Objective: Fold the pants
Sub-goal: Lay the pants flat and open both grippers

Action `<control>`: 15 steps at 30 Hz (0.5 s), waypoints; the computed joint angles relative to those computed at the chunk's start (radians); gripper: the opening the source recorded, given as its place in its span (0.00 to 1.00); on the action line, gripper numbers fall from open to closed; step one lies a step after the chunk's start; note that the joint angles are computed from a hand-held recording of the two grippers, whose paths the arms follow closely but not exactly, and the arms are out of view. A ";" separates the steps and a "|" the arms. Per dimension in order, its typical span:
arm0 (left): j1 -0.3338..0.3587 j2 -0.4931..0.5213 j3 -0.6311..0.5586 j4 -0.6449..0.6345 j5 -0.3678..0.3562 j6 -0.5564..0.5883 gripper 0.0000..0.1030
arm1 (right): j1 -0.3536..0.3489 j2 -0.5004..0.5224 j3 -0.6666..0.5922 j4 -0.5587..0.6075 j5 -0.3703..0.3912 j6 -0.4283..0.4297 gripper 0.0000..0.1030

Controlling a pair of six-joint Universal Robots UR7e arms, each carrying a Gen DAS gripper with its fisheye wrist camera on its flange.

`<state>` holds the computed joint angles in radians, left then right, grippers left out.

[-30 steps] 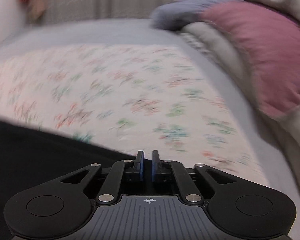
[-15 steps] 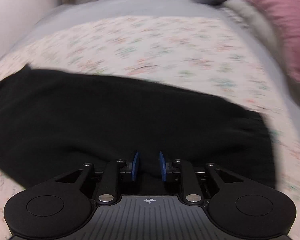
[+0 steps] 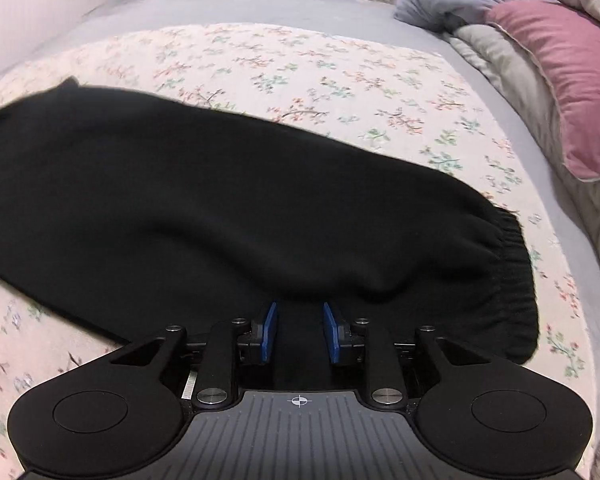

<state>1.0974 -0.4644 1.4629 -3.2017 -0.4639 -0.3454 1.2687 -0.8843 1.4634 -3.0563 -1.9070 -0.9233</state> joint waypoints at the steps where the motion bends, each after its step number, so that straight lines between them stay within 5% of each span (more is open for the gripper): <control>1: -0.005 -0.003 0.002 -0.019 0.000 0.000 0.71 | -0.002 -0.007 0.008 -0.004 0.007 0.007 0.25; 5: -0.022 -0.024 0.056 -0.230 -0.022 0.054 0.71 | -0.003 0.004 -0.022 0.033 0.002 0.029 0.25; 8: -0.031 -0.051 0.106 -0.391 0.001 0.095 0.76 | 0.008 0.012 -0.007 -0.049 0.002 -0.050 0.26; 15: -0.011 -0.152 0.271 -0.444 0.071 -0.191 0.77 | 0.052 0.018 0.039 -0.053 0.199 -0.077 0.30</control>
